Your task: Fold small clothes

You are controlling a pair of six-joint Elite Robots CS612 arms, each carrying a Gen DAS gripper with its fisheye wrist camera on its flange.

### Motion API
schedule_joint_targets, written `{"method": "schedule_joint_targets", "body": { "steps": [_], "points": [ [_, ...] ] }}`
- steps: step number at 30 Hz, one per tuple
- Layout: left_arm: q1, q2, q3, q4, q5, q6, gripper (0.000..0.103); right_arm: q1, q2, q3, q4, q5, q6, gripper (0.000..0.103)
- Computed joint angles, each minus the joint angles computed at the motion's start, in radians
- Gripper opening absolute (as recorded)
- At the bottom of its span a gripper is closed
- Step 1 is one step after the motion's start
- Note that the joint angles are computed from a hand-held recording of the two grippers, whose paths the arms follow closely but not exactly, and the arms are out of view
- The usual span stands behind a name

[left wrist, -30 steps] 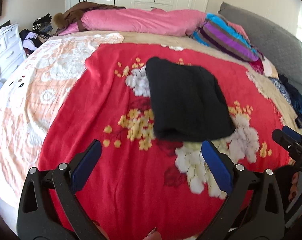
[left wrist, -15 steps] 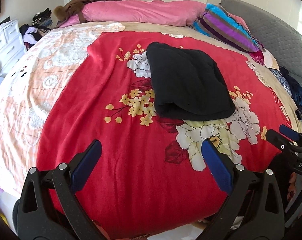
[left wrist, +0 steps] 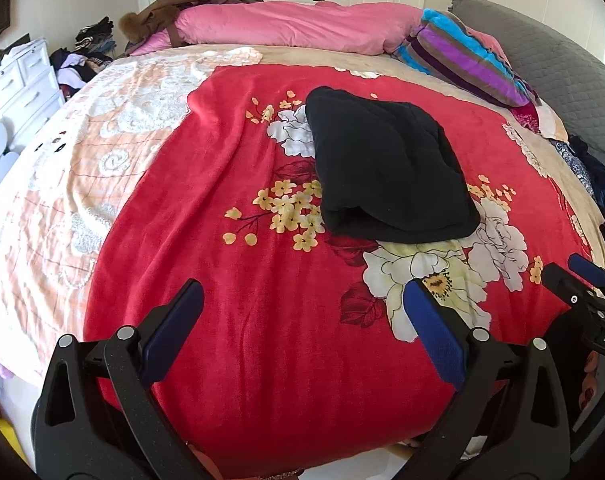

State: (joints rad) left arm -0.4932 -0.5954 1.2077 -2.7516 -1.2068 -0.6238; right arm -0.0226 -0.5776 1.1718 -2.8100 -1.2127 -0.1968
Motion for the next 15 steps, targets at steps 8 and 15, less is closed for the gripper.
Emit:
{"method": "schedule_joint_targets", "body": {
  "steps": [8, 15],
  "points": [
    [-0.001, -0.003, 0.002, 0.002, 0.005, -0.005, 0.094, 0.000, -0.002, 0.002, 0.001, -0.004, -0.004, 0.099],
    [-0.001, -0.007, 0.006, 0.002, 0.009, -0.005, 0.094, -0.001, -0.002, 0.003, -0.003, -0.001, -0.004, 0.099]
  ]
}}
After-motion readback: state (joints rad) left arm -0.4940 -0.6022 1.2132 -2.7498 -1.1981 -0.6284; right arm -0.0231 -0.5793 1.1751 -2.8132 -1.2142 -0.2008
